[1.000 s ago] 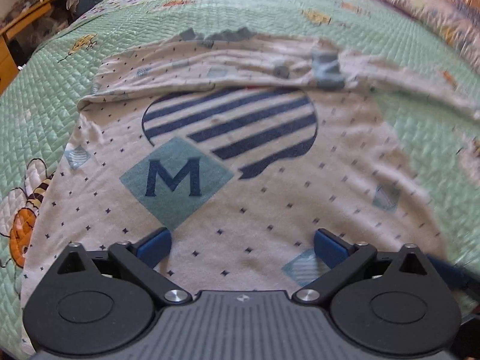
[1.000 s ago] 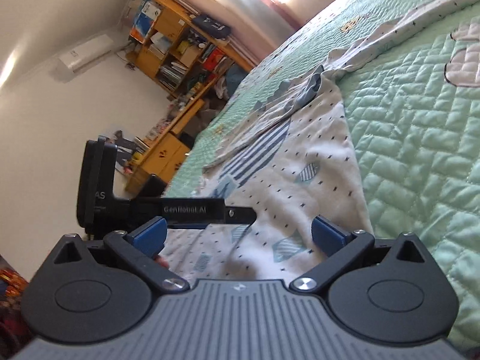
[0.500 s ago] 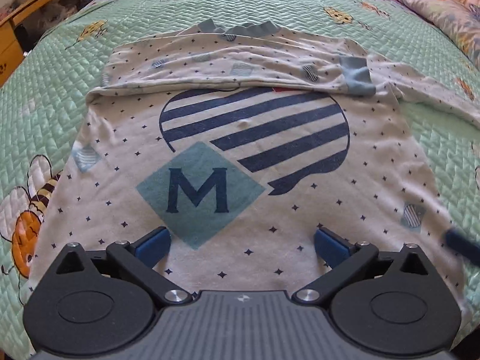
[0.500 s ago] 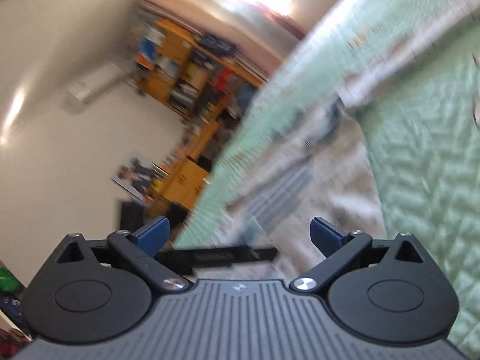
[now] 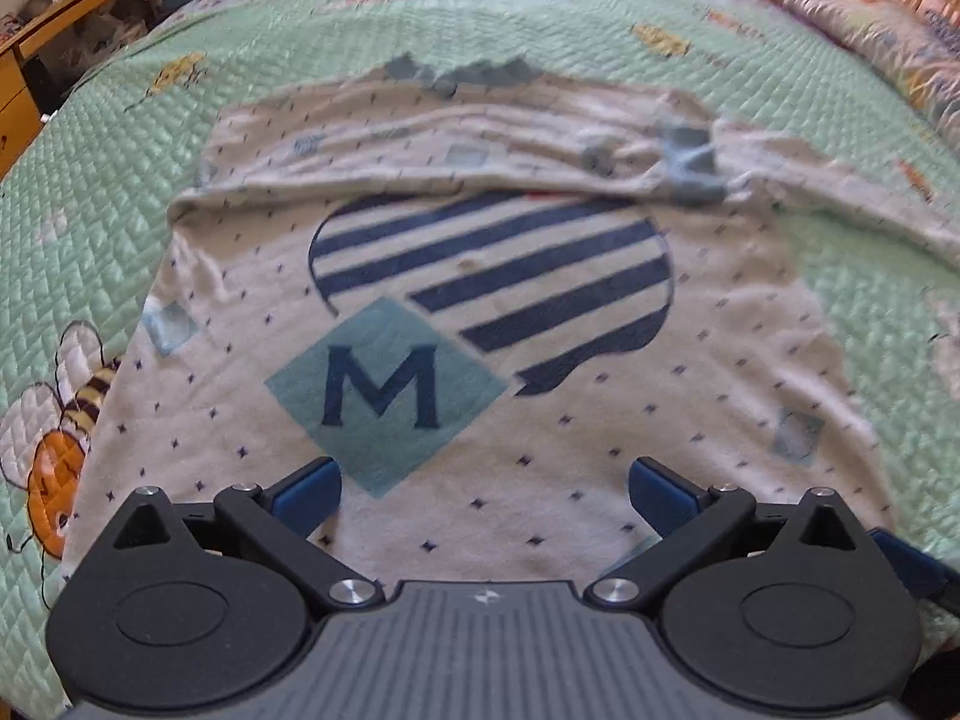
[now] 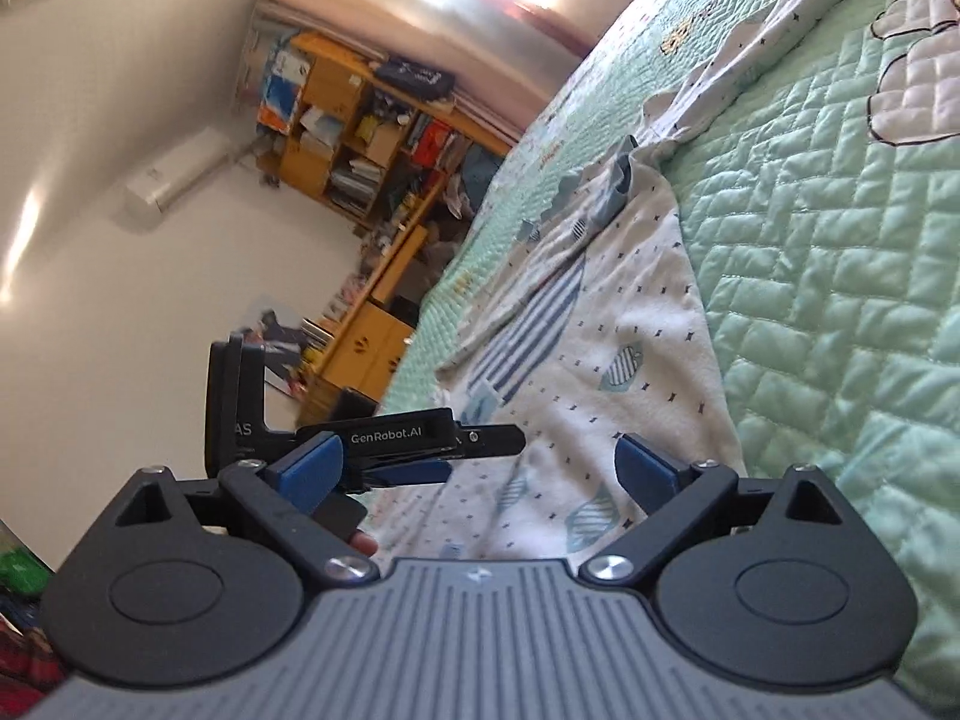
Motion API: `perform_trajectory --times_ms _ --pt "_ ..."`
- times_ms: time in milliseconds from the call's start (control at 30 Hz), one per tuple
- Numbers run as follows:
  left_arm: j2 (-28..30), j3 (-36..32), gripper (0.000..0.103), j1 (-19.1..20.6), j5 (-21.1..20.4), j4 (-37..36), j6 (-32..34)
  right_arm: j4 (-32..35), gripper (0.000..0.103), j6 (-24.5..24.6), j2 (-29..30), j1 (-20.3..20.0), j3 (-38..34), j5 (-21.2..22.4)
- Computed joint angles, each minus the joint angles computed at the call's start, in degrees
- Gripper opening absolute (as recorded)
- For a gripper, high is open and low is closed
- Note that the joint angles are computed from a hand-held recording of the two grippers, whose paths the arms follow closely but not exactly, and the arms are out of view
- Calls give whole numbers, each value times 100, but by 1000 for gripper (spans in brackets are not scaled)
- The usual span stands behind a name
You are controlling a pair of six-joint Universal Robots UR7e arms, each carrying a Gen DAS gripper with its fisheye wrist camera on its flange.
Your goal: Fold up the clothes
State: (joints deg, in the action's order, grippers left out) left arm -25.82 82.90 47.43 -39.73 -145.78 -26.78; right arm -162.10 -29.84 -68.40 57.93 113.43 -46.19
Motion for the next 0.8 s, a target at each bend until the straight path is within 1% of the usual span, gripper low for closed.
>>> perform_trajectory --times_ms 67,167,233,333,433,533,667,700,800 --pt "31 -60 102 -11 -5 -3 58 -34 98 58 -23 -39 31 137" --pt "76 -169 102 18 -81 182 20 -42 98 71 -20 38 -25 154" --pt "90 -214 102 53 -128 398 -130 80 98 23 7 92 -93 158" --pt "97 -197 102 82 -147 462 -181 292 98 -38 65 173 -207 124" --pt "62 -147 102 69 -182 509 -169 358 98 16 87 183 -217 -270" --pt "-31 -13 102 66 -270 439 -114 414 98 -67 31 61 -168 -160" --pt "-168 133 102 67 -391 348 -126 597 98 49 -4 -134 -162 250" --pt "-195 154 102 66 -382 317 -144 637 98 69 -11 -164 -166 310" --pt "-255 183 102 55 -247 290 -224 646 98 119 -25 -157 -171 296"
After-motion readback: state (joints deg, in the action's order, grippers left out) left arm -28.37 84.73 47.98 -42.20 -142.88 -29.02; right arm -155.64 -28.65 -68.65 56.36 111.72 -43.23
